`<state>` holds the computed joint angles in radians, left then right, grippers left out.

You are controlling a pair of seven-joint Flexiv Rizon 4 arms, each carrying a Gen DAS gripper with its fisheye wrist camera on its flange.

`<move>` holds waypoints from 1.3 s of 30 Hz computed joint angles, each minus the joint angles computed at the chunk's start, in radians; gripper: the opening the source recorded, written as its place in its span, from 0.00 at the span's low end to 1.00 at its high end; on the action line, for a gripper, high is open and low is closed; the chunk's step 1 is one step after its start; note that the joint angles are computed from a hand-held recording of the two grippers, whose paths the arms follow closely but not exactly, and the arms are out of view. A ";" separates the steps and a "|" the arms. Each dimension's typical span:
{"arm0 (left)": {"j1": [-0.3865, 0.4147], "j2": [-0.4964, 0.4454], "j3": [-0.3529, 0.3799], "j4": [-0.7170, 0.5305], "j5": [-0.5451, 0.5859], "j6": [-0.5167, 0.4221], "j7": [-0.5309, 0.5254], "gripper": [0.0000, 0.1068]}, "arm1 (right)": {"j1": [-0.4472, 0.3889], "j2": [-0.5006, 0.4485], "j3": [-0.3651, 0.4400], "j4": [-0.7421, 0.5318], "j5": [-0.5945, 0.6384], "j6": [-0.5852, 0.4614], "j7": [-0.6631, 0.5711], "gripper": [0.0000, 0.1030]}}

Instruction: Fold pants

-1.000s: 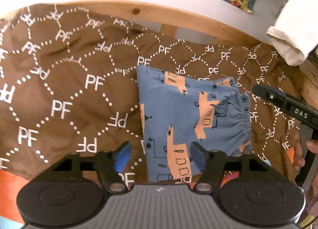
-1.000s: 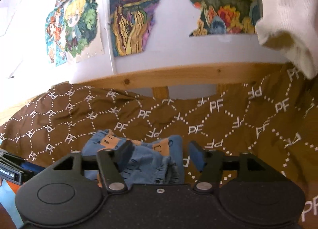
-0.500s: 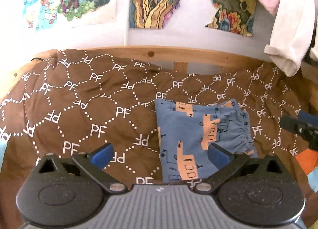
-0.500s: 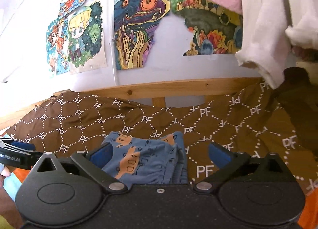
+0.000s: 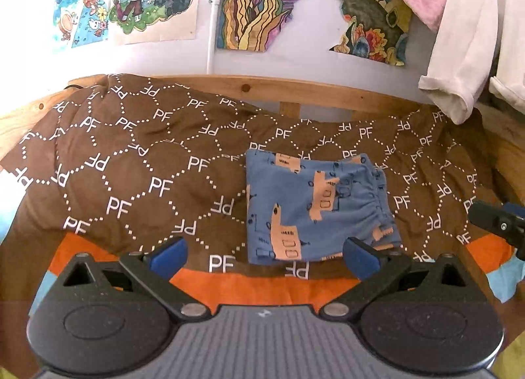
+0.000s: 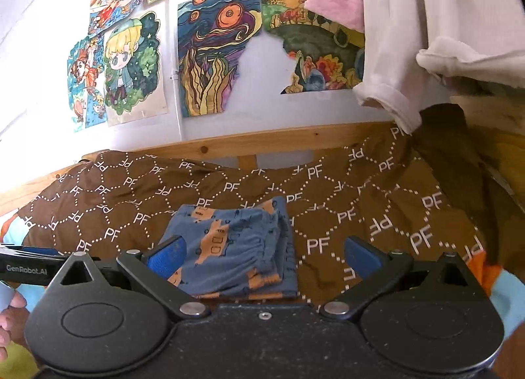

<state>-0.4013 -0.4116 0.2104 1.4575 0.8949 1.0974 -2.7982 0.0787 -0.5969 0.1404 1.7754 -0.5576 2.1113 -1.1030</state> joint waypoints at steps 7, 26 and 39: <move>-0.025 0.015 0.000 0.016 0.060 -0.024 -0.018 0.96 | 0.050 0.043 -0.037 0.073 0.090 0.041 -0.065 0.99; -0.003 0.028 -0.031 0.068 0.076 -0.051 -0.046 0.96 | 0.087 0.023 -0.036 0.112 0.159 0.056 -0.161 0.99; 0.001 0.039 -0.042 0.087 0.078 -0.061 -0.049 0.96 | 0.088 0.030 -0.034 0.119 0.164 0.023 -0.160 0.99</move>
